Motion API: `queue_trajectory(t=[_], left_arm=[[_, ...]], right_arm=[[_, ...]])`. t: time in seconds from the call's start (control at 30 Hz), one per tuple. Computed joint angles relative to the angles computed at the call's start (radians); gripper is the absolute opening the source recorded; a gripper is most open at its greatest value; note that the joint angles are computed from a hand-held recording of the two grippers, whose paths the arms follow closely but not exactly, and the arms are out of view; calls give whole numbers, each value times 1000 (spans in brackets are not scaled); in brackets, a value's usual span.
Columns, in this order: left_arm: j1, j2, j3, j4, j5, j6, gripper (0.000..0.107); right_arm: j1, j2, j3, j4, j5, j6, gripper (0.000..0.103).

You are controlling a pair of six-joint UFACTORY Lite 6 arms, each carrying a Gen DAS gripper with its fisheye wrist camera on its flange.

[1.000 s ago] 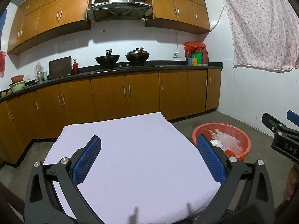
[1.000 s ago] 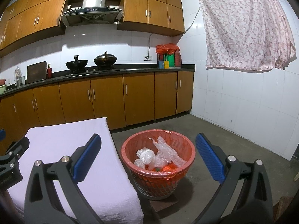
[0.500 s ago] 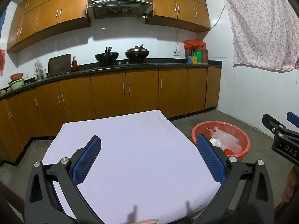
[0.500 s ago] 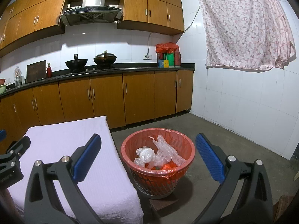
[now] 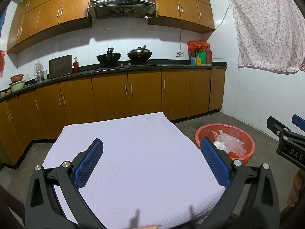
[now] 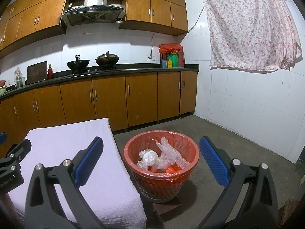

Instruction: Collect trash

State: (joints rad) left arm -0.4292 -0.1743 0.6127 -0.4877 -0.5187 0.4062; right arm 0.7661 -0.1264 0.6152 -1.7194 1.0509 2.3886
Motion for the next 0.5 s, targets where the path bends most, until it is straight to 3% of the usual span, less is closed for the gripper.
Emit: queue_trajectory(t=[0.5], left_arm=[[6,6,-5,11,-1,-13,101]], right_arm=[[-2,28,-3,-15,-1,37,99]])
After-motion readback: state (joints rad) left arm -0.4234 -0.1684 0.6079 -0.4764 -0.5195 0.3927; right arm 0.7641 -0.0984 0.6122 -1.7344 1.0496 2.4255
